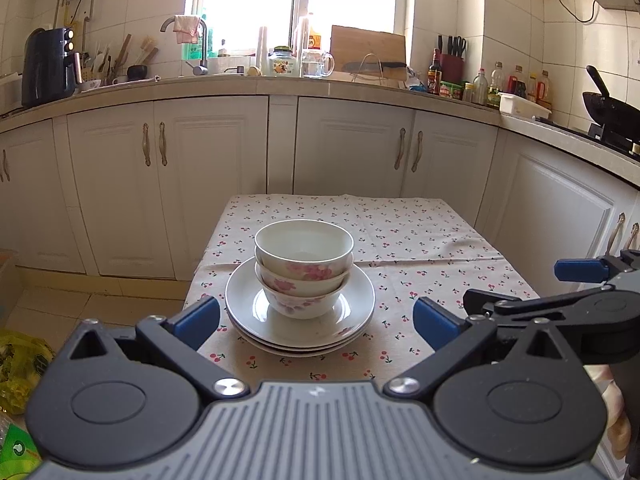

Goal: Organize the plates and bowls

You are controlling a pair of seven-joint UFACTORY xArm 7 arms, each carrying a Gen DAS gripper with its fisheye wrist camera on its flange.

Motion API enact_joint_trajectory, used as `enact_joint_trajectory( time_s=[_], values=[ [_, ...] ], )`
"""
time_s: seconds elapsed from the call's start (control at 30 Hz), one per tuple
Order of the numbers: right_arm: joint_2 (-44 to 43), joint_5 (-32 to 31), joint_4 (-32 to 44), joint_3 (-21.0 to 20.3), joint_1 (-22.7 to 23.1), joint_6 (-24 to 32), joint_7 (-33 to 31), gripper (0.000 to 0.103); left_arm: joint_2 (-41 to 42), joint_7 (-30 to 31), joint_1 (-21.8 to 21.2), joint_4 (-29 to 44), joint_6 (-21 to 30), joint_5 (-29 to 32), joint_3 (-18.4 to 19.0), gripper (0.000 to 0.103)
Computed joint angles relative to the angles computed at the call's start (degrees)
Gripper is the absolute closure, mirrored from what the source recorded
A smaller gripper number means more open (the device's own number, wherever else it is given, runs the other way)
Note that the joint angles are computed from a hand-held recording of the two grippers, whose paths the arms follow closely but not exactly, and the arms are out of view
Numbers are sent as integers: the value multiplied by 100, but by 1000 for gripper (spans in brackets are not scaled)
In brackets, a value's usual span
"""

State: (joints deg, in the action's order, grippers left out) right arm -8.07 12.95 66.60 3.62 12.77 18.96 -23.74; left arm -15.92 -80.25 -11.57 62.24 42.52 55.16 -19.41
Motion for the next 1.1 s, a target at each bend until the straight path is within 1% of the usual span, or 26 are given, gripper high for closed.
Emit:
enact_joint_trajectory(
  time_s=[0.7,1.1],
  values=[
    [-17,-129,-17,6,-25,-64,116,0,8,26,3,20,-76,-93,18,1],
    [27,-321,2,45,-70,-85,294,0,97,24,-20,75,-91,-128,56,1]
  ],
)
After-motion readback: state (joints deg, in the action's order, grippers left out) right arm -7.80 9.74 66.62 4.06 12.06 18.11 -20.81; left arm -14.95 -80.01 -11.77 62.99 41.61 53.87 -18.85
